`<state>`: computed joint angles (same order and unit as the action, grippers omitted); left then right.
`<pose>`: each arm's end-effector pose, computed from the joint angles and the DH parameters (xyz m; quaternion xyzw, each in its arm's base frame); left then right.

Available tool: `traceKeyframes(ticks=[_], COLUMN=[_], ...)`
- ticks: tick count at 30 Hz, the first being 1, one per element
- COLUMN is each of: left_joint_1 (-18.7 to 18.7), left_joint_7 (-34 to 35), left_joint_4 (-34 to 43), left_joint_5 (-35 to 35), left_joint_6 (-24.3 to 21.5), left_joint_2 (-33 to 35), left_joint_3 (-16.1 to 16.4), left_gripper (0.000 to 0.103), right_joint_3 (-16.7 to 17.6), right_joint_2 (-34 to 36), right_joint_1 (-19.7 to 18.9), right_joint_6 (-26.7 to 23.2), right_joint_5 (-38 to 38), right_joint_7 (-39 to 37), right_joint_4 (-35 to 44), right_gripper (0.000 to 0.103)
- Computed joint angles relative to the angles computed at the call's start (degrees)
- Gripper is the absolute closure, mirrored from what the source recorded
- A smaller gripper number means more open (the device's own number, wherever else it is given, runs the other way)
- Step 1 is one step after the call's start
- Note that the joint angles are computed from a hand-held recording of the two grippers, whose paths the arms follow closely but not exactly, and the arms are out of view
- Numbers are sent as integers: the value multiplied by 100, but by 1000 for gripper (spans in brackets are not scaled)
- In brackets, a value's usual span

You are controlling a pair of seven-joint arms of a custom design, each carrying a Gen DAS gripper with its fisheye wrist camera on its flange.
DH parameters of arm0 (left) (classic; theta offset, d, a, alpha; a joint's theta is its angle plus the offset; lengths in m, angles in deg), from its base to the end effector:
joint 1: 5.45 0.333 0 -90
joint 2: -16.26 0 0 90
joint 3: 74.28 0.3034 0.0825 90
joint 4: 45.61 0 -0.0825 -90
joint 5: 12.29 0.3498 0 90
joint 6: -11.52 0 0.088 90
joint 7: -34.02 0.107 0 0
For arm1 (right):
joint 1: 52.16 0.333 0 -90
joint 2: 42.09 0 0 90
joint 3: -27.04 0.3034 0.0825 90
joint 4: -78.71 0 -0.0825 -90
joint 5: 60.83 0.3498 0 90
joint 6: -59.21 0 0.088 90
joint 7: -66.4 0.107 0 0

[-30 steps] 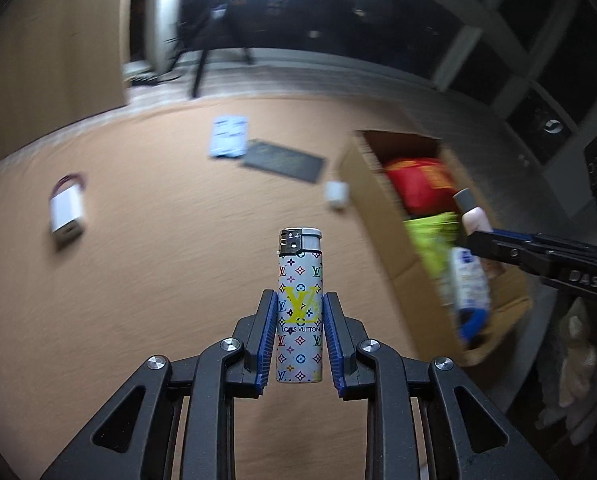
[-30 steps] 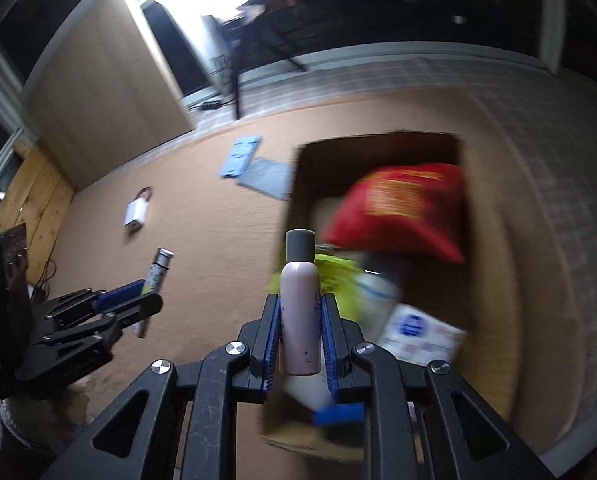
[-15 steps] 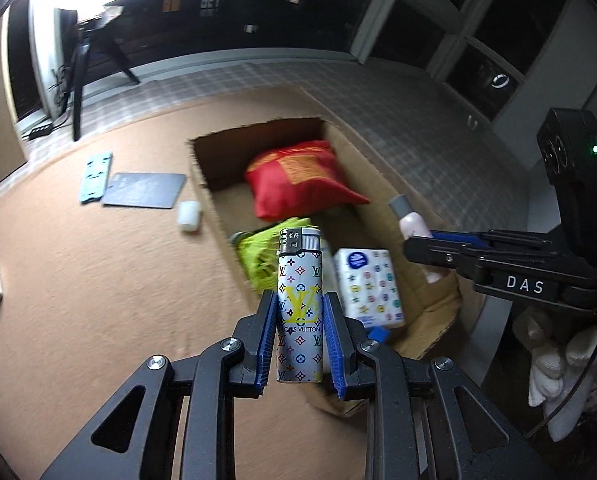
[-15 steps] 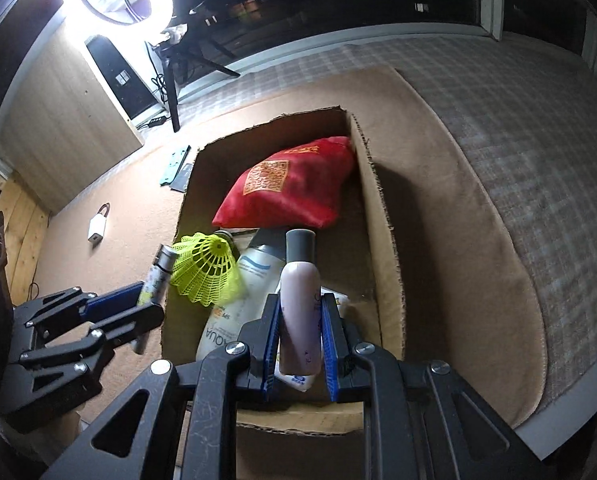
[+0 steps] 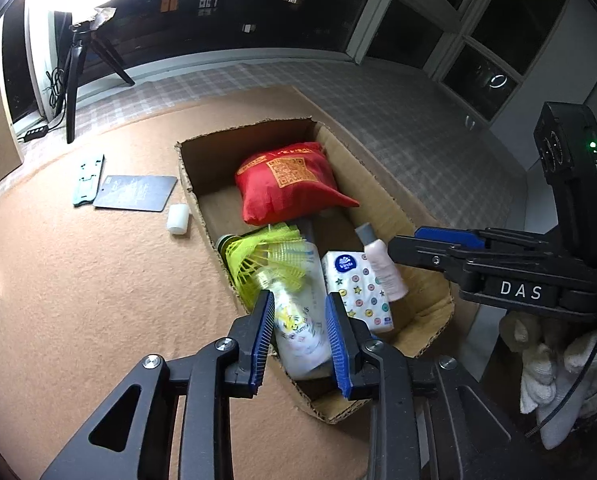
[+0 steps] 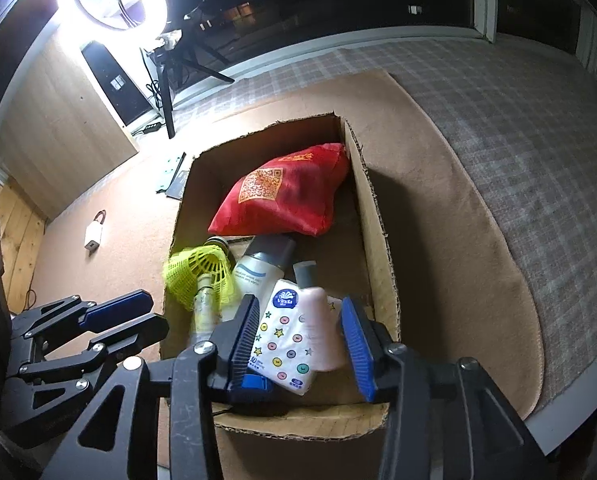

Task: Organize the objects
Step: 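Lower both items into the box and open both grippers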

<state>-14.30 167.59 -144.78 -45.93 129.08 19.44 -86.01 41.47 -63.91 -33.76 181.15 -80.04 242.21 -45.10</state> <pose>0.5271 -0.2269 0.5668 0.3088 -0.9009 0.3012 0.0475 0.3741 0.2422 0.5806 -0.3654 0.8946 -0.1547 0.2053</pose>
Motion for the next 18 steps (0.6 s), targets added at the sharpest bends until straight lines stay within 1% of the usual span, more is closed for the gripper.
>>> traceKeyframes(ticks=[5, 9, 18], left_joint_1=[66, 159, 571], left_joint_7=[56, -37, -260], left_joint_4=[-1, 88, 369], left_joint_5=[-54, -46, 51], left_joint_6=[-34, -39, 3], left_joint_2=[-45, 4, 235], left_joint_3=[54, 121, 304], left_gripper=[74, 74, 74], right_joint_3=[17, 11, -90], right_joint_2=[149, 310, 970], right_joint_1=[20, 58, 217], right_joint_6=[-32, -24, 206], right_joint_5=[-25, -66, -157], right_joint_7=[1, -3, -140], right_joint_4=[175, 350, 970], right_gripper=[63, 63, 63])
